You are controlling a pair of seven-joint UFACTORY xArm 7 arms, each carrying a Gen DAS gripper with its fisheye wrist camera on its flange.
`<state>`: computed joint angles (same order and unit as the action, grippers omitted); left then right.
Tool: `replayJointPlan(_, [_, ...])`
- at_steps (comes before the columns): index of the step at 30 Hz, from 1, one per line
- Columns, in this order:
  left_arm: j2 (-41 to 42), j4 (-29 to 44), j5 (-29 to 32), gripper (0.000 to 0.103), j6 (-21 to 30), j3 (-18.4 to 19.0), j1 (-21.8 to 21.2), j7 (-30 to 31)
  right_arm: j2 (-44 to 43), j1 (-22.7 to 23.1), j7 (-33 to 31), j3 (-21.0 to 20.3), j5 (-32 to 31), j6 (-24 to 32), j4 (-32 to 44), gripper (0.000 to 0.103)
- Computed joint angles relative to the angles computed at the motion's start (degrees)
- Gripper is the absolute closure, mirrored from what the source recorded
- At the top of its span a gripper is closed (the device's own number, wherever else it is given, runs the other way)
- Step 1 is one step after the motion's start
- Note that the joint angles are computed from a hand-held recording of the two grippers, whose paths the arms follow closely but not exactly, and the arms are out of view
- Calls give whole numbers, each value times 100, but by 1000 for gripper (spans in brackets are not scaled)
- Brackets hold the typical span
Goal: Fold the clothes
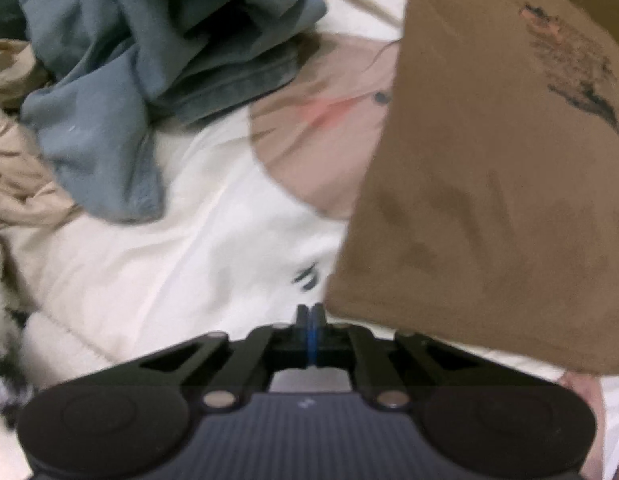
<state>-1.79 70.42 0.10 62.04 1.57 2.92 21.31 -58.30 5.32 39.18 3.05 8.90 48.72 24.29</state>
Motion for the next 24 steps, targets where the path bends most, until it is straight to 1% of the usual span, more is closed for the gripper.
replayJointPlan(3, [74, 167, 133, 103, 93, 31, 45, -69, 935, -7, -165, -96, 47, -1029, 74, 63])
replayJointPlan(5, [153, 362, 118, 96, 92, 28, 51, -63, 1624, 6, -303, -166, 68, -1690, 210, 63])
replayJointPlan(6, [199, 471, 71, 93, 72, 21, 47, -40, 1937, -3, -339, -189, 75, -1929, 295, 63])
replayJointPlan(7, [246, 575, 14, 87, 57, 11, 41, -6, 2249, -9, -374, -212, 84, -2156, 391, 63])
replayJointPlan(8, [296, 677, -23, 84, 35, -6, 26, 4, 2539, -19, -402, -227, 89, -2360, 492, 63])
replayJointPlan(10, [405, 878, -60, 74, -7, -45, -17, -51, 2914, -97, -381, -168, 19, -2628, 644, 63])
replayJointPlan(11, [464, 975, -60, 73, -24, -66, -45, -123, 3099, -139, -360, -137, -27, -2756, 725, 63])
replayJointPlan(15, [876, 1524, 36, 73, -43, -181, -230, -479, 3659, -219, -290, -79, -159, -3033, 966, 62])
replayJointPlan(17, [1052, 1702, 94, 72, -109, -230, -330, -589, 3876, -211, -380, -97, -234, -3087, 1103, 62])
replayJointPlan(20, [1559, 2345, 165, 72, -53, -313, -505, -668, 4104, -327, -411, -34, -491, -3095, 1334, 62])
replayJointPlan(24, [2305, 3328, 154, 71, 41, -405, -738, -711, 4511, -830, 322, 258, -1317, -3046, 1806, 59])
